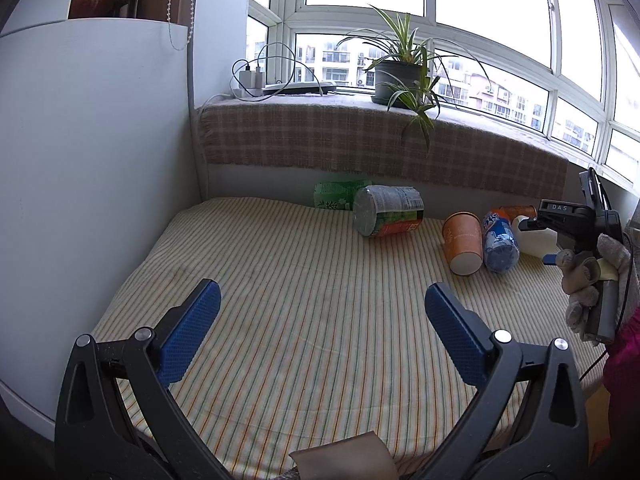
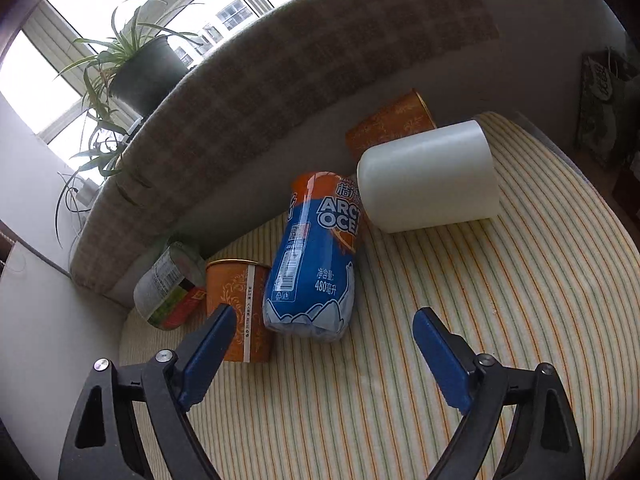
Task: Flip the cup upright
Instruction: 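Reach the right tool down to the lying blue-and-orange bottle and close on it, then lift the bottle with the right tool and carry it toward the left tool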
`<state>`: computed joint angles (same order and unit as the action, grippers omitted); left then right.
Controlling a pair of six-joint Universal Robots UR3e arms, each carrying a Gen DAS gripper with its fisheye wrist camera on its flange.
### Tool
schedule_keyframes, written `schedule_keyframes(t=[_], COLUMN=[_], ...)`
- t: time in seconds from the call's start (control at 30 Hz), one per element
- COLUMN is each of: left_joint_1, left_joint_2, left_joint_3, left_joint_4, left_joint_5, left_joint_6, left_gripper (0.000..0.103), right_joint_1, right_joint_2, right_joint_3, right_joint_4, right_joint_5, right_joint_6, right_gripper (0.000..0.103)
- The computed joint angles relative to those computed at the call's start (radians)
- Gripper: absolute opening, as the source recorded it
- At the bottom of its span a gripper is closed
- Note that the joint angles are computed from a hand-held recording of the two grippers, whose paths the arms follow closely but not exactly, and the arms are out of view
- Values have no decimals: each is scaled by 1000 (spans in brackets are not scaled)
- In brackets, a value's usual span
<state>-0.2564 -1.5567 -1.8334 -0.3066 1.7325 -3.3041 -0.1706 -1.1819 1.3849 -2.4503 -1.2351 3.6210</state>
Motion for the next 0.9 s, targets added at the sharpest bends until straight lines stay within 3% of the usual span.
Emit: schedule_keyframes(t=[0.27, 0.5, 0.7, 0.9], left_joint_1=[40, 61, 66, 61], left_joint_2=[14, 20, 18, 17], left_joint_3=[-23, -23, -25, -23], left_joint_4=[-27, -40, -42, -45], left_joint_5=[-2, -14, -13, -6], left_joint_6=[-4, 5, 5, 7], left_gripper=[103, 103, 103, 103], right_joint_1=[5, 2, -25, -34], right_joint_2=[198, 294, 305, 261], right_joint_3=[-263, -359, -336, -284], right_joint_4=[128, 165, 151, 135], right_joint_5=[56, 96, 163, 158], right_joint_6=[41, 94, 89, 66], right_gripper=[85, 84, 71, 69])
